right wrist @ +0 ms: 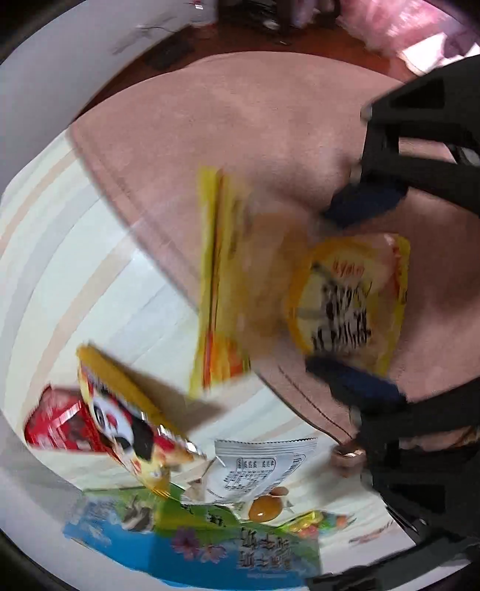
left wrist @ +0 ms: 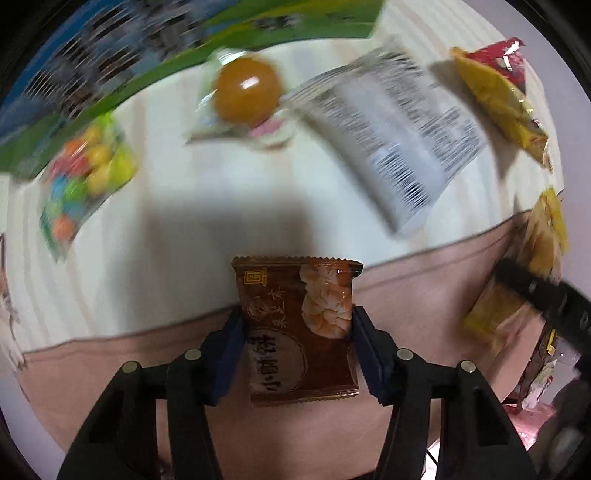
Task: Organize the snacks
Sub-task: 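Grasp the brown cookie packet with left gripper while right grasps yellow cake packet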
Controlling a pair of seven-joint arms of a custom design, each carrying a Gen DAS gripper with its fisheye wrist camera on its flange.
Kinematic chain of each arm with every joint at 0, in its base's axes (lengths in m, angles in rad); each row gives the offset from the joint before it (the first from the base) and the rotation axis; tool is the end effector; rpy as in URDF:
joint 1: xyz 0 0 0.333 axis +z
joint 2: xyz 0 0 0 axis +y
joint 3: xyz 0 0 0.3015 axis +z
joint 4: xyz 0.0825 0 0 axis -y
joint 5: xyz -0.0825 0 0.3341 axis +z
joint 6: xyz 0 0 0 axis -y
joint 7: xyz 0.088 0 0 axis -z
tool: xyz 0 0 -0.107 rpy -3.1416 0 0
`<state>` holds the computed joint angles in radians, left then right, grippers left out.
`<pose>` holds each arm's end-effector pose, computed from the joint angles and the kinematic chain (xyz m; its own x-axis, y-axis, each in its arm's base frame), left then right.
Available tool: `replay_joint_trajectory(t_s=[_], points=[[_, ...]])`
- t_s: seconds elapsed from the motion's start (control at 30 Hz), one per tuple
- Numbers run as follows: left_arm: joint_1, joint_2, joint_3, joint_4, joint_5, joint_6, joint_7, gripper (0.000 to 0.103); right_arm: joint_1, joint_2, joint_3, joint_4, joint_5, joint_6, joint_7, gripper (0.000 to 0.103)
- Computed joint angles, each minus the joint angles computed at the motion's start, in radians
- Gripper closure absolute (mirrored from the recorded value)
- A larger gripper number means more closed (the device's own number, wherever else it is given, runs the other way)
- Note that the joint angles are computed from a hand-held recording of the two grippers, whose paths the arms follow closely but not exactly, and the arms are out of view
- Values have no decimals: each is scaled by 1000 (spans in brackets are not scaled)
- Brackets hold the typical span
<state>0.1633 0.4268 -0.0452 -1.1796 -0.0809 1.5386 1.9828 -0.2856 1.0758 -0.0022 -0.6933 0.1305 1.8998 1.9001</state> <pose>0.6132 0.0701 0.5319 -0.2831 -0.9518 0.1180 -0.9575 0.2875 0.0218 0.7217 -0.2029 0.3247 -0.5922 -0.7897 -0.1602 -0.7896 0.6083 -0.0802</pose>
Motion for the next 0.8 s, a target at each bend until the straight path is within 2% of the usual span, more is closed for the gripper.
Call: replay_joint_trajectory(t_s=[0.03, 0.13, 0.23, 0.4, 0.47, 0.5, 0.53, 0.6, 0.67, 0.77, 0.8], points=[[11, -15, 8, -24, 4, 9, 6, 49, 8, 18, 2, 40, -10, -18, -20, 43], [39, -31, 26, -53, 9, 7, 12, 49, 37, 2, 12, 29, -35, -27, -130, 50], [62, -35, 40, -68, 18, 4, 7, 49, 67, -57, 24, -71, -45, -21, -256, 51], [88, -51, 50, -114, 21, 30, 2, 49, 110, -98, 35, -151, -39, -76, -392, 52], [94, -58, 51, -137, 17, 44, -2, 49, 123, -124, 27, -206, -38, -54, -404, 49], [94, -62, 50, -149, 17, 52, -3, 49, 128, -126, 22, -213, -36, -53, -394, 44], [97, -60, 51, -153, 18, 60, 0, 48, 130, -106, 23, -184, -25, -58, -376, 36], [82, -87, 46, -202, 25, 87, -18, 48, 125, -89, 29, -166, 4, -52, -331, 32], [71, -78, 42, -205, 28, 104, -33, 48, 132, -105, 18, -212, 6, -7, -290, 32], [63, -92, 39, -240, 22, 137, -43, 49, 153, -209, 3, -428, -11, 147, -258, 32], [65, -98, 40, -239, 18, 134, -43, 49, 171, -245, -1, -501, -23, 194, -244, 36]])
